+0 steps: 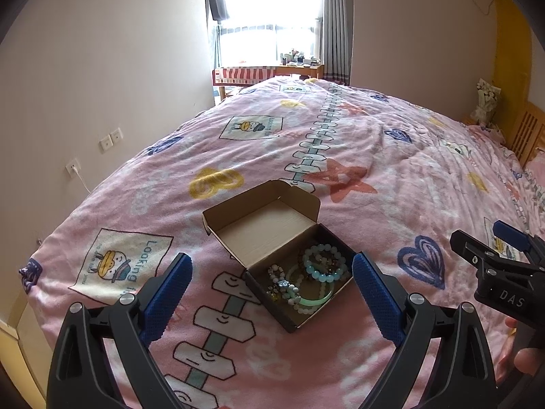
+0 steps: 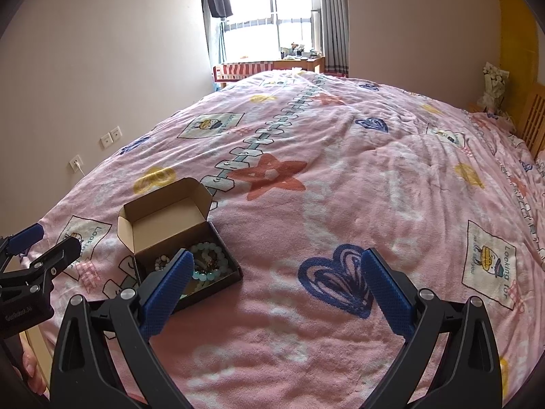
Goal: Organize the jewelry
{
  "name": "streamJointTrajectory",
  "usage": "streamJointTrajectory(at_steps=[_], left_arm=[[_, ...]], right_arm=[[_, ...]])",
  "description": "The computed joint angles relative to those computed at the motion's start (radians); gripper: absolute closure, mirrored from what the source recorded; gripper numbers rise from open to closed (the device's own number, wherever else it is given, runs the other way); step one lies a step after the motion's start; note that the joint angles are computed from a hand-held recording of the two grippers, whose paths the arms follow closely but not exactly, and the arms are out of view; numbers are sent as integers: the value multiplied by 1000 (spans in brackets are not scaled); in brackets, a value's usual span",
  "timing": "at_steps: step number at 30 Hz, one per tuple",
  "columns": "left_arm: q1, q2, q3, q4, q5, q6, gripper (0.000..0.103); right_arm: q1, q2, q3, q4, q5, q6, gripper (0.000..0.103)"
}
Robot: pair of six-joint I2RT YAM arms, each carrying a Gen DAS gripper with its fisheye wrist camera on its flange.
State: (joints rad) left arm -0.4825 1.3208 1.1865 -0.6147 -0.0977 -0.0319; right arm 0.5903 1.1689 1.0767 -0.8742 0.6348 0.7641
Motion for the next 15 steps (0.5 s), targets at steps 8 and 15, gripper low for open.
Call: streamJointTrajectory(at_steps=[8,15], left_arm=[[6,-6,2,1,1,1,10],[7,-10,2,4,-11,11,10]], right_arm=[[1,-1,-1,0,1,0,7],[8,5,6,-10,12,-5,7]])
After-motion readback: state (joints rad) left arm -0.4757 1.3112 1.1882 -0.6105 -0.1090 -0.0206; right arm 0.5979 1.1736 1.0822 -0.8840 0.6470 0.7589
